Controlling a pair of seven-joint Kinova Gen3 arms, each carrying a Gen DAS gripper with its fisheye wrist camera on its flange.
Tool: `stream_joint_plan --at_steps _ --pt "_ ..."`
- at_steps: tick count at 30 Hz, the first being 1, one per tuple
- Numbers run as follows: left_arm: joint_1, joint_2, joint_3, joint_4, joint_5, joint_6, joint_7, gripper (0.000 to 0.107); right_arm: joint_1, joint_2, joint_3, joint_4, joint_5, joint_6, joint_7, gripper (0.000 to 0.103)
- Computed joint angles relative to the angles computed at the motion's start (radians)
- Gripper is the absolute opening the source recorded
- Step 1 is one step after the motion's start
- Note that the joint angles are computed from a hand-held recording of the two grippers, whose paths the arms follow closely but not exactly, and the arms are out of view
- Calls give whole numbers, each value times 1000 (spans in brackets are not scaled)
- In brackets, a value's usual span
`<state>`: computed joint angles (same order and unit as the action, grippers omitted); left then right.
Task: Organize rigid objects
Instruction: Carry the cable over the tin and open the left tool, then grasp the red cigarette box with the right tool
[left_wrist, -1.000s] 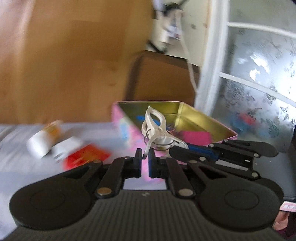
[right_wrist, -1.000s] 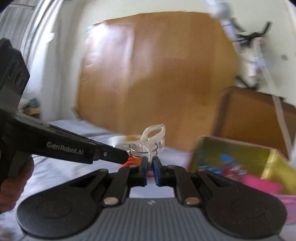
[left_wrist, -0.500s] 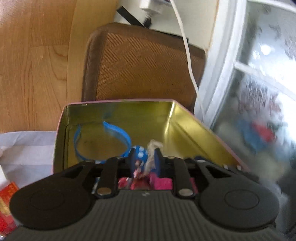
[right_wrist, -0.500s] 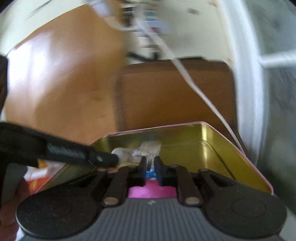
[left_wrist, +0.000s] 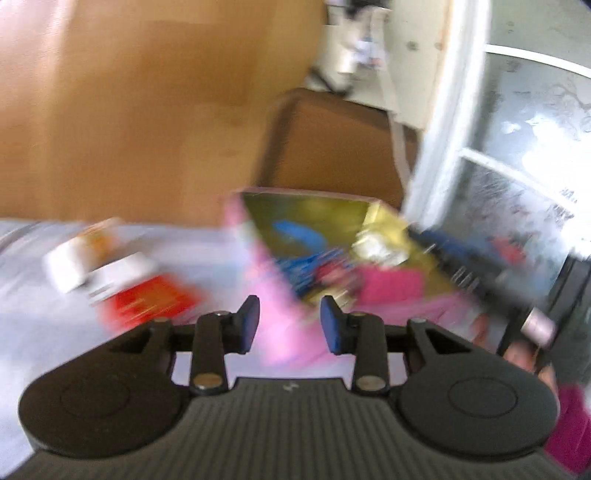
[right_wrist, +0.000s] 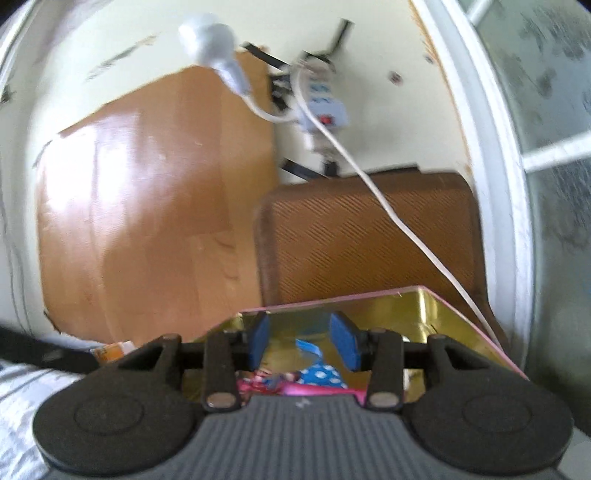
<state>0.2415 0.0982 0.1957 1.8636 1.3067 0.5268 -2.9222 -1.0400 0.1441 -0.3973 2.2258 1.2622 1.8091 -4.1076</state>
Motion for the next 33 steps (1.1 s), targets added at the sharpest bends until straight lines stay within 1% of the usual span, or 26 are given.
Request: stream_joint_plan --at_steps 1,2,4,5,6,7,8,9,10,11,12,13,14,15,17,19,20,21,22,24,25,26,28,29,31,33 --pt "-23 -20 -31 39 16 8 -33 38 -14 4 14 -8 7 -5 15 39" --pt "-37 -38 -61 75 33 1 -66 38 -38 6 44 -21 14 -20 32 39" --pt "-94 -58 -89 137 59 -33 -136 38 -110 1 109 -51 22 -46 57 39" --pt "-123 -59 -86 156 62 -58 -162 38 -124 -6 121 -65 38 -70 82 39" --pt "-134 -58 -96 170 62 -98 -184 38 -119 -15 115 -81 57 -99 117 39" --pt "-127 -53 -118 181 77 -139 -217 38 -96 -24 93 -102 75 -140 157 39" --pt "-101 -45 -152 187 108 -173 -258 38 -54 -23 54 -130 101 -181 194 39" --pt "-95 -36 -175 190 144 -191 -298 38 -8 -22 13 -146 126 -221 217 39" --pt "-106 -24 -179 189 178 -193 -328 38 39 -11 -21 -176 148 -262 246 40" --pt "-136 -10 -168 186 205 -178 -341 38 85 6 -50 -212 161 -303 280 40" --pt "-183 9 -142 178 228 -147 -338 38 131 25 -73 -252 165 -343 318 41" --pt "-213 18 -133 173 240 -106 -330 39 169 44 -85 -293 162 -384 359 41" --pt "-224 28 -138 165 236 -69 -320 39 193 68 -80 -334 158 -425 399 41" --pt "-218 40 -152 153 215 -47 -296 39 202 89 -56 -368 153 -465 440 42" --pt "-238 48 -154 149 213 -3 -291 40 195 136 28 -452 106 -543 521 52" --pt "-257 61 -157 153 232 44 -302 40 195 167 96 -523 36 -606 603 70" --pt "-272 63 -163 158 237 76 -305 41 203 192 117 -559 16 -613 643 76" --pt "-282 68 -165 158 240 100 -299 41 221 219 119 -591 11 -604 684 88" --pt "-291 73 -168 156 239 122 -292 41 252 242 102 -620 9 -592 725 93" --pt "-301 79 -169 156 242 150 -286 41 343 275 34 -683 -17 -584 806 95" --pt "-304 82 -169 155 244 159 -289 41 390 287 6 -719 -48 -583 847 99" --pt "-306 84 -168 156 250 166 -297 42 436 297 -15 -752 -84 -598 887 99" --pt "-311 83 -170 162 263 181 -316 44 501 316 -44 -795 -156 -599 966 101" --pt "-313 84 -172 166 274 190 -327 46 517 324 -35 -805 -196 -605 989 100" --pt "-320 88 -177 171 290 208 -340 46 493 290 21 -772 -262 -664 984 97" --pt "-323 92 -181 171 296 220 -344 47 407 254 89 -725 -267 -708 931 96"
